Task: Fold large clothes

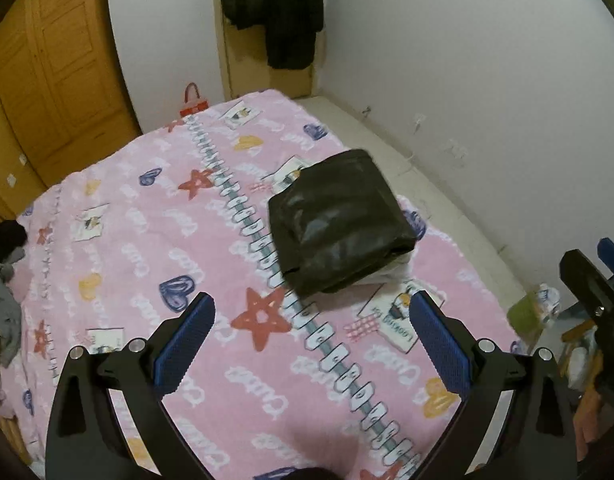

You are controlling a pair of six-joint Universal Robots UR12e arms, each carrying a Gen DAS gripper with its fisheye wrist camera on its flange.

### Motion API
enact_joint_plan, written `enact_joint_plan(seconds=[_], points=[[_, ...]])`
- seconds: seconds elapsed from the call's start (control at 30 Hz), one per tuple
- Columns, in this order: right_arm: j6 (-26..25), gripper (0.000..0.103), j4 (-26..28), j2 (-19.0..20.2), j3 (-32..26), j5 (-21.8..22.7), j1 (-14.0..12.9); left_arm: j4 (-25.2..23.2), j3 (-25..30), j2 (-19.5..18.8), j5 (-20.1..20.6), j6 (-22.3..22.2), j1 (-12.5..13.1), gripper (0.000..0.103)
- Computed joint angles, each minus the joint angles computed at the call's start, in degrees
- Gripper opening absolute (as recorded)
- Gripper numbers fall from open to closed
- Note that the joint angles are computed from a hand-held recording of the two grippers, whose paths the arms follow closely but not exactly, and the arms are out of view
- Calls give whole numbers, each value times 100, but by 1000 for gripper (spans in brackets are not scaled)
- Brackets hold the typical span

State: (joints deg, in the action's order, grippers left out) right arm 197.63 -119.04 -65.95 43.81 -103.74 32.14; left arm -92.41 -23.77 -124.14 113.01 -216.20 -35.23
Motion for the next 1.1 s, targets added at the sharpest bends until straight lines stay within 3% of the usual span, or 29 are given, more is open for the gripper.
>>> enact_joint_plan(seconds=[0.1,0.27,0.4,0.6,0.83,1.1], points=[[123,97,85,-25,35,32,-4,105,-198,117,-50,16,1,95],[216,97,324,-23,13,174,-3,319,-571,331,-223,-332,40,95],[228,97,388,-8,2,290,-2,129,-460,286,-242,-170,59,95],[176,97,349,35,-48,289,8,244,-472,302,-489,118,102,95],[236,97,349,29,-39,279,-32,367,-492,297,-446,126,76,95],[196,97,343,45,-106,363,-63,184,-294,200,-551,-8,66,95]])
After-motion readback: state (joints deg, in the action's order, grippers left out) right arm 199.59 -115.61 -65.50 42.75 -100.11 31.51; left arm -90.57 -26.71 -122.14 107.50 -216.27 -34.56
